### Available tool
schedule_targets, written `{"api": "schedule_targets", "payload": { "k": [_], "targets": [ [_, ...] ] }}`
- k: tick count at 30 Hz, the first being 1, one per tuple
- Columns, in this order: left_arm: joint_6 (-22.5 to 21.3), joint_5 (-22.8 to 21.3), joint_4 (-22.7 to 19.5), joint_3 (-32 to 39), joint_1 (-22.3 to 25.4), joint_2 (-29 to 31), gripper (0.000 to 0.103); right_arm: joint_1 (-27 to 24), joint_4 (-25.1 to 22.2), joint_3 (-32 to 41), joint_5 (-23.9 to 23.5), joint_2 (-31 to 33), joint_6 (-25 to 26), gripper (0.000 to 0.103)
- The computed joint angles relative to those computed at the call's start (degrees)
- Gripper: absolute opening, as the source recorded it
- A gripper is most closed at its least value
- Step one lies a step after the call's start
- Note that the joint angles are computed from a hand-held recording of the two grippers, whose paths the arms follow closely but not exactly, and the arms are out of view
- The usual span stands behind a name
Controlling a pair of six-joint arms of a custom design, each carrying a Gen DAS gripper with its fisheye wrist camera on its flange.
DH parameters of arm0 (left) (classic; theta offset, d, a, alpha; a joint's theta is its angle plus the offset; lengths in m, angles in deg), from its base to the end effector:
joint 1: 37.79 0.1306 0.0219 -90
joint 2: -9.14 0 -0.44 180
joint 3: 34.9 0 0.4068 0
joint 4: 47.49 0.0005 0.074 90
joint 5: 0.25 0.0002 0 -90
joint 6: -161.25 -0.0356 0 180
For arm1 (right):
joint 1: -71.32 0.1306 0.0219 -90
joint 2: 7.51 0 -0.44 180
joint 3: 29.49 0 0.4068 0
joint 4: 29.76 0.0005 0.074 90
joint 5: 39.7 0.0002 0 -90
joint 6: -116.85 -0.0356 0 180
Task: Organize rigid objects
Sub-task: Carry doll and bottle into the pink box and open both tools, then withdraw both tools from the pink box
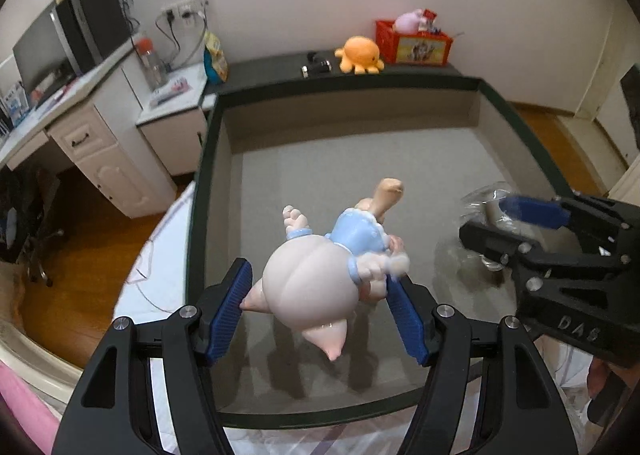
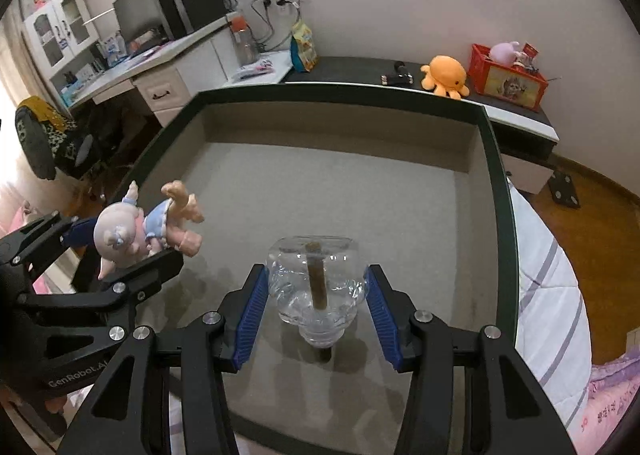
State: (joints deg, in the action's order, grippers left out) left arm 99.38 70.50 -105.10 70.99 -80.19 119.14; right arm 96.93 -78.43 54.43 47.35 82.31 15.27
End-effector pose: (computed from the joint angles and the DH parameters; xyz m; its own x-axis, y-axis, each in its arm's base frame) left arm 0.4720 -0.4158 0.4200 -0.8193 0.1453 -0.5547 0.1531 0.9877 0.0327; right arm 0.4399 0.2124 0.4394 -0.8119 -0.1668 -0.5595 -0.3017 0.9403 0.1574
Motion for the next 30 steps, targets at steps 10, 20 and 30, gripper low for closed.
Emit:
{"api": "schedule_targets", "payload": {
  "k": [10,20,30],
  "targets": [
    [2.76,-13.7,10.18,-9.94,-4.55,-10.88,0.101,0.4,4.1,-3.67,3.57,-9.36,-1.19,0.08],
    [7.79,-42.53,14.58,-20.59,-22.42,-24.92,0.103,13.8,9.27,-14.11,22.95,-30.56,-3.32,0.085],
    [31.12,-58.16,-5.04,-20.48,-38.3,-25.53,0.103,43.39,3.68,-18.87,59.36,-41.17,-14.3,0.086]
  ]
}}
